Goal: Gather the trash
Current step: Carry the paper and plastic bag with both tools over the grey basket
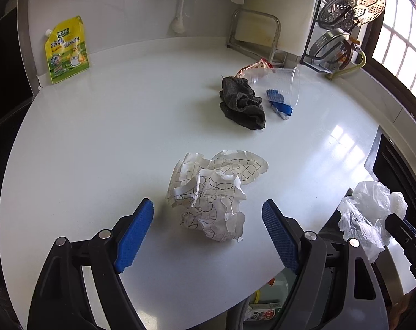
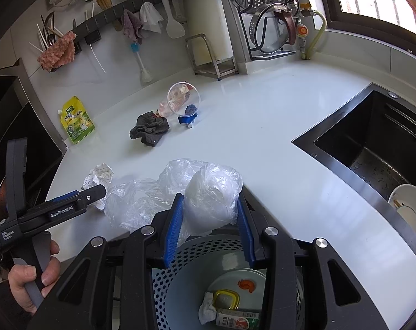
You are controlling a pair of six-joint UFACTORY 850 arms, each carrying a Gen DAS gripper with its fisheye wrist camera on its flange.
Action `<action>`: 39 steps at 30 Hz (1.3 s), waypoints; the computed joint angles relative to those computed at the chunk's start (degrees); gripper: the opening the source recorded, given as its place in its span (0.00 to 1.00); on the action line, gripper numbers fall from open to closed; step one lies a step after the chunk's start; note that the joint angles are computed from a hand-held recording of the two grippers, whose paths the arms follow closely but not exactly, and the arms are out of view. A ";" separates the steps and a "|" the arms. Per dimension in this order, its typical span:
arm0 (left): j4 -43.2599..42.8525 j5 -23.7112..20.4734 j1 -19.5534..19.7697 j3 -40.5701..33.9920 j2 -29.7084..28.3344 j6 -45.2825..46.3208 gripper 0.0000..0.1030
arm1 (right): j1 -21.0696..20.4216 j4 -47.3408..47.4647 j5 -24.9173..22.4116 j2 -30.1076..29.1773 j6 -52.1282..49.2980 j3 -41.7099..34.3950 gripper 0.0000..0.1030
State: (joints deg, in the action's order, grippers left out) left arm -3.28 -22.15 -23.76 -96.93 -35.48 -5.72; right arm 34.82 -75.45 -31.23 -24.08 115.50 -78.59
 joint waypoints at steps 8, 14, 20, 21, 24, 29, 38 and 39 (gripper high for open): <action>1.33 -3.37 -0.10 -5.13 -3.98 -0.68 0.56 | -0.60 2.44 0.88 -1.29 -2.73 -1.39 0.36; -0.49 -1.79 -0.10 -1.63 -1.31 1.84 0.33 | -0.38 2.08 1.04 -1.32 -2.61 -1.41 0.36; 2.43 2.99 -1.29 6.33 5.49 -0.10 0.33 | 1.00 1.19 -0.52 -0.12 -1.93 0.30 0.36; 3.66 3.89 -1.65 7.84 6.71 -1.00 0.34 | 1.36 1.12 -1.08 0.23 -1.80 0.85 0.36; 9.37 6.23 -2.91 12.19 10.00 -5.84 0.33 | 2.33 1.25 -2.62 1.45 -1.39 2.76 0.36; 14.17 8.45 -4.82 17.96 13.99 -10.68 0.34 | 3.86 1.56 -4.32 3.79 -0.22 6.70 0.36; 31.18 10.40 -8.82 25.27 17.61 -26.71 0.34 | 6.45 2.20 -7.56 6.41 2.26 12.54 0.36; 32.08 10.48 -9.06 25.77 17.76 -27.71 0.34 | 6.73 2.26 -7.85 6.57 2.58 13.06 0.36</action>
